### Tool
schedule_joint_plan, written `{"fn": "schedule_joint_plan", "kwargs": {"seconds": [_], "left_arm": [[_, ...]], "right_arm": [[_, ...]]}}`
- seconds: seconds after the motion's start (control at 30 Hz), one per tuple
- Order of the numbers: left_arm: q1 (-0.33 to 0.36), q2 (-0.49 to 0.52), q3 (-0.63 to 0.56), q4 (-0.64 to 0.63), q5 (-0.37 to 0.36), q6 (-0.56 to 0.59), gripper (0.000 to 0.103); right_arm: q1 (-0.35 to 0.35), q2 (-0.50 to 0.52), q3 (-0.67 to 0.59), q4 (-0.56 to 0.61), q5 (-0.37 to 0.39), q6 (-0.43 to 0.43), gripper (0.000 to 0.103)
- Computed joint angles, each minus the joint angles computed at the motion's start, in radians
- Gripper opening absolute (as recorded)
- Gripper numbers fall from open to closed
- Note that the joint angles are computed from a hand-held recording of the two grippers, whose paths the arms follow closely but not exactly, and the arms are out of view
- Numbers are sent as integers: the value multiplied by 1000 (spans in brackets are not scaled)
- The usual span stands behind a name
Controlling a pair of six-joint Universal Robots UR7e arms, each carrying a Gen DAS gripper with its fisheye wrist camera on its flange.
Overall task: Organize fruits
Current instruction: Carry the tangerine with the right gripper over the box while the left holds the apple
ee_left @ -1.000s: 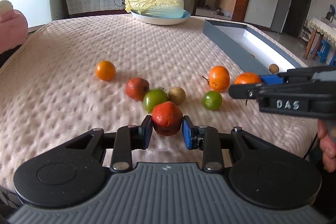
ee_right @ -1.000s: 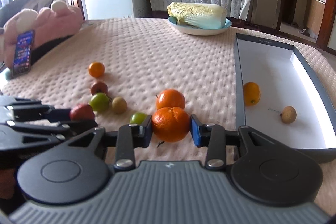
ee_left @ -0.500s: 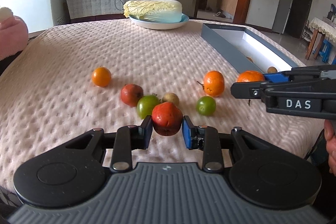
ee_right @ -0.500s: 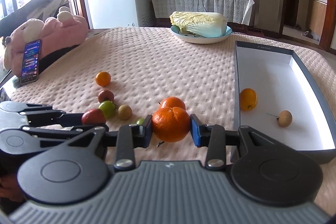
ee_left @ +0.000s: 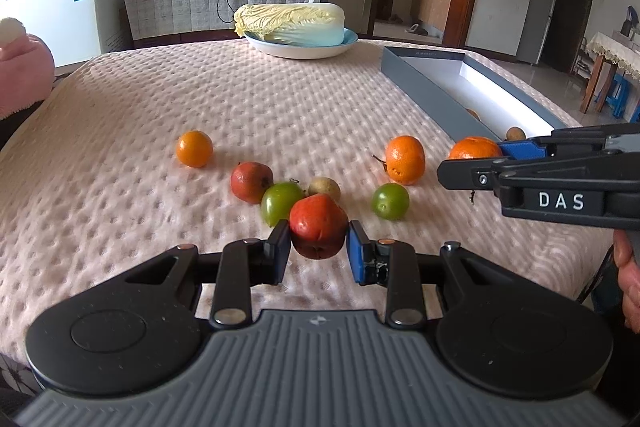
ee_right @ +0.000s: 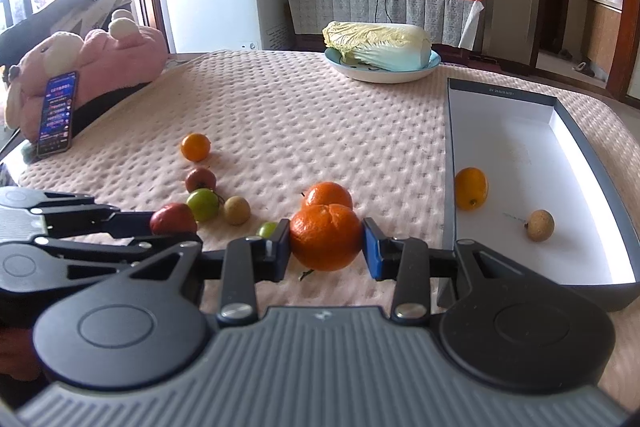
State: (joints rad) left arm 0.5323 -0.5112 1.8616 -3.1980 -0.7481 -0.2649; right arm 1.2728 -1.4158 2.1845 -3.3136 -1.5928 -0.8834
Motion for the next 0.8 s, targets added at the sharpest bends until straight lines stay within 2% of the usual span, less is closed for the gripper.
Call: {"fn": "schedule_joint_plan", "kwargs": {"seconds": [0.53, 0.8], "left_arm": [[-3, 9, -7, -2, 2, 6, 35], [-2, -2, 6, -28, -11, 16, 35]], "right_arm": [[-11, -18, 2, 13, 25, 7, 40], [-6, -10, 5, -5, 4, 3, 40]]}}
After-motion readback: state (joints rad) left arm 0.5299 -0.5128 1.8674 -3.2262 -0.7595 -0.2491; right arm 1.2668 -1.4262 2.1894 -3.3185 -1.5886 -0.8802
